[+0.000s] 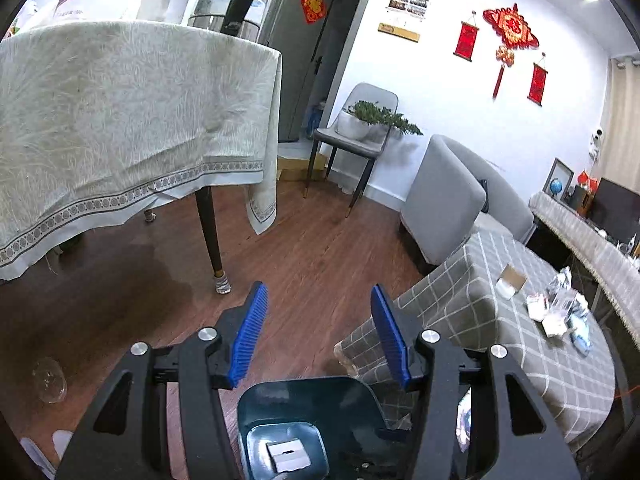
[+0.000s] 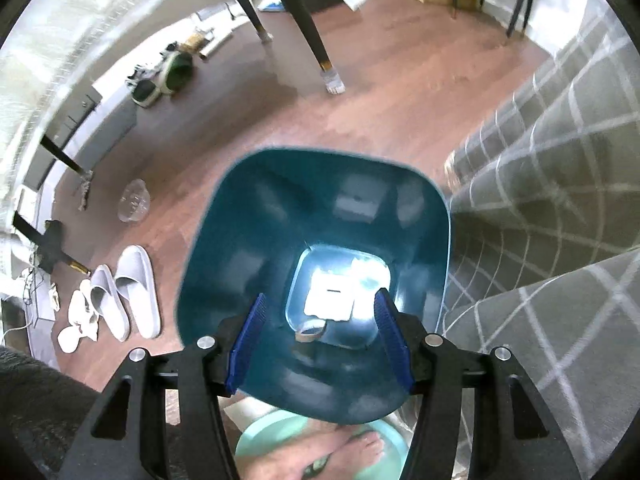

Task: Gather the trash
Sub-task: 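Move both tools back over the table toward the remaining trash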

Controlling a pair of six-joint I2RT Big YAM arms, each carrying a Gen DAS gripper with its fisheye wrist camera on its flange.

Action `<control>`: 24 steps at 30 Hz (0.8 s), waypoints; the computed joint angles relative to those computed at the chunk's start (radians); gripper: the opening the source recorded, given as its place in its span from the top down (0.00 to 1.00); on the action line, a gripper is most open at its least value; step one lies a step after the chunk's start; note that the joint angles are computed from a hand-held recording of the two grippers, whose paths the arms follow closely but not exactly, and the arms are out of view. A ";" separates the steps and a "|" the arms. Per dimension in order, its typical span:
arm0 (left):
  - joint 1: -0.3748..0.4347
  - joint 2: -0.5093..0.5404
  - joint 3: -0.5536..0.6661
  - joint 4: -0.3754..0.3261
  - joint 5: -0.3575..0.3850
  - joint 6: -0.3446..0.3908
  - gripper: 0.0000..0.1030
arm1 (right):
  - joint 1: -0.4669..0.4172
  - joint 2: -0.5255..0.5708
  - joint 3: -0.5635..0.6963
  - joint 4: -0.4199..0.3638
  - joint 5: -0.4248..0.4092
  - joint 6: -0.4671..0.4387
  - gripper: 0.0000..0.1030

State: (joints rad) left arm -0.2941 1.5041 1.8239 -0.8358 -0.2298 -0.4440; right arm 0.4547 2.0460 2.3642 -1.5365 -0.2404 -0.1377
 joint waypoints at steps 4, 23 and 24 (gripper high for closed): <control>-0.006 0.003 0.017 0.004 -0.010 0.003 0.42 | 0.000 -0.038 0.010 0.036 -0.020 -0.016 0.45; -0.087 0.117 0.215 -0.107 -0.082 0.007 0.27 | -0.125 -0.241 -0.043 0.282 -0.069 0.012 0.40; -0.093 0.130 0.237 -0.119 -0.081 0.007 0.27 | -0.139 -0.254 -0.058 0.302 -0.065 0.013 0.38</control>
